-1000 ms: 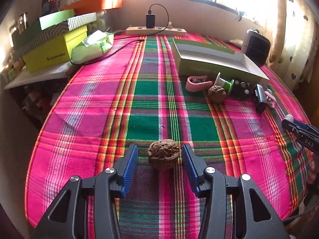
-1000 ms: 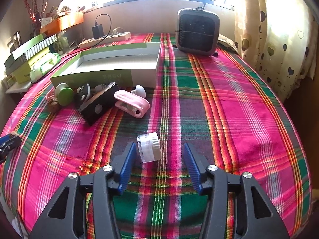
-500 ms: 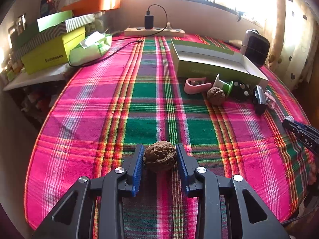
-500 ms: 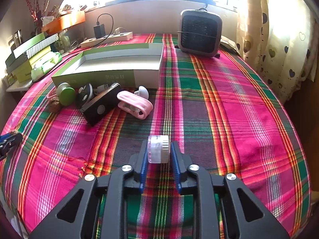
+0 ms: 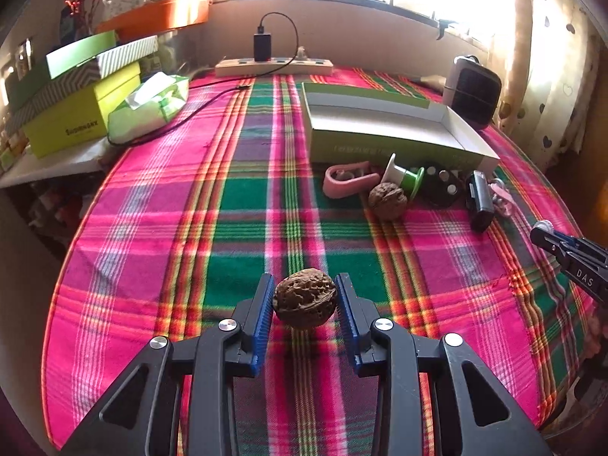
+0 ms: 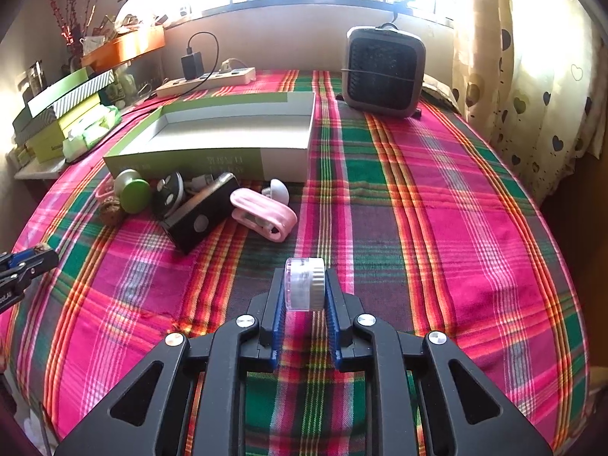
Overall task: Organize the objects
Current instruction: 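Close the left tool on the walnut while the right tool grips the white cylinder, then carry both held objects over the white tray and open both tools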
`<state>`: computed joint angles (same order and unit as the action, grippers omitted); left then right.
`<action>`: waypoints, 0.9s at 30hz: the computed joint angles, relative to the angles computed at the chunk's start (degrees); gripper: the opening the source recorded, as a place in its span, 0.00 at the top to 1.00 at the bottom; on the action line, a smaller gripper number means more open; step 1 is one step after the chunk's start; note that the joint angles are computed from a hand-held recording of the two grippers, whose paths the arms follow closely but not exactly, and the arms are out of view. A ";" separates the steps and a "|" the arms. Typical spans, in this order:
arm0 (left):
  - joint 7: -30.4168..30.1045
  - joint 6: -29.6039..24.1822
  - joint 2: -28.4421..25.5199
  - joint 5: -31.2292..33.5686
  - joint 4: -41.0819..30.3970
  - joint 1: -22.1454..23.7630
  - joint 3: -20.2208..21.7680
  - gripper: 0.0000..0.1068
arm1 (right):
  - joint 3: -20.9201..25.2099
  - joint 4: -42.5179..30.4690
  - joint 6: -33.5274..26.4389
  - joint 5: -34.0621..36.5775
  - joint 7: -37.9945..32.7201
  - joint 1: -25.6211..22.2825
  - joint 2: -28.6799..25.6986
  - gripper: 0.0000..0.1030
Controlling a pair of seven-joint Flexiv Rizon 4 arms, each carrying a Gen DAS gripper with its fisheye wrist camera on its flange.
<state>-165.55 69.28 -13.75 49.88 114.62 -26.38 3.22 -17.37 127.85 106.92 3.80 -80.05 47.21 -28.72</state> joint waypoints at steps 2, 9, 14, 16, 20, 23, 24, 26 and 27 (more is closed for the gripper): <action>0.43 0.19 -0.17 -0.09 -0.48 0.17 -0.04 0.72 | 0.53 -0.36 -0.21 -0.31 0.01 -0.42 0.17 0.81; 3.73 1.99 -0.98 -1.40 -2.76 1.01 0.21 0.72 | 3.35 -2.51 -1.22 -2.52 0.73 -2.80 0.52 0.81; 7.49 3.94 -2.52 -3.43 -5.15 1.34 0.92 0.72 | 4.09 -4.40 -1.91 -4.37 1.15 -3.41 0.45 0.81; 9.81 4.55 -3.32 -5.01 -6.06 1.62 1.05 0.72 | 4.58 -5.88 -2.76 -5.55 1.37 -3.95 0.16 0.81; 13.47 6.69 -5.40 -8.55 -7.91 1.88 1.93 0.72 | 6.22 -8.18 -3.57 -7.62 2.25 -5.54 -0.56 0.81; 17.24 7.73 -7.08 -11.98 -9.04 1.88 2.48 0.72 | 9.45 -10.88 -5.27 -9.95 3.21 -8.77 -1.64 0.81; 18.37 7.86 -7.66 -12.98 -9.58 1.75 2.77 0.72 | 10.89 -12.01 -6.16 -10.87 3.68 -10.22 -2.13 0.81; 20.76 8.77 -8.86 -14.91 -10.63 1.69 3.28 0.72 | 11.78 -13.94 -7.68 -12.42 4.96 -11.33 -3.11 0.81; 21.61 9.15 -9.22 -15.87 -10.86 1.53 3.68 0.72 | 11.89 -14.66 -8.08 -13.19 5.46 -11.57 -3.53 0.81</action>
<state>-143.94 78.44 -22.97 34.01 103.76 -24.85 6.90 -5.48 113.19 98.83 -9.39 -74.59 35.64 -32.25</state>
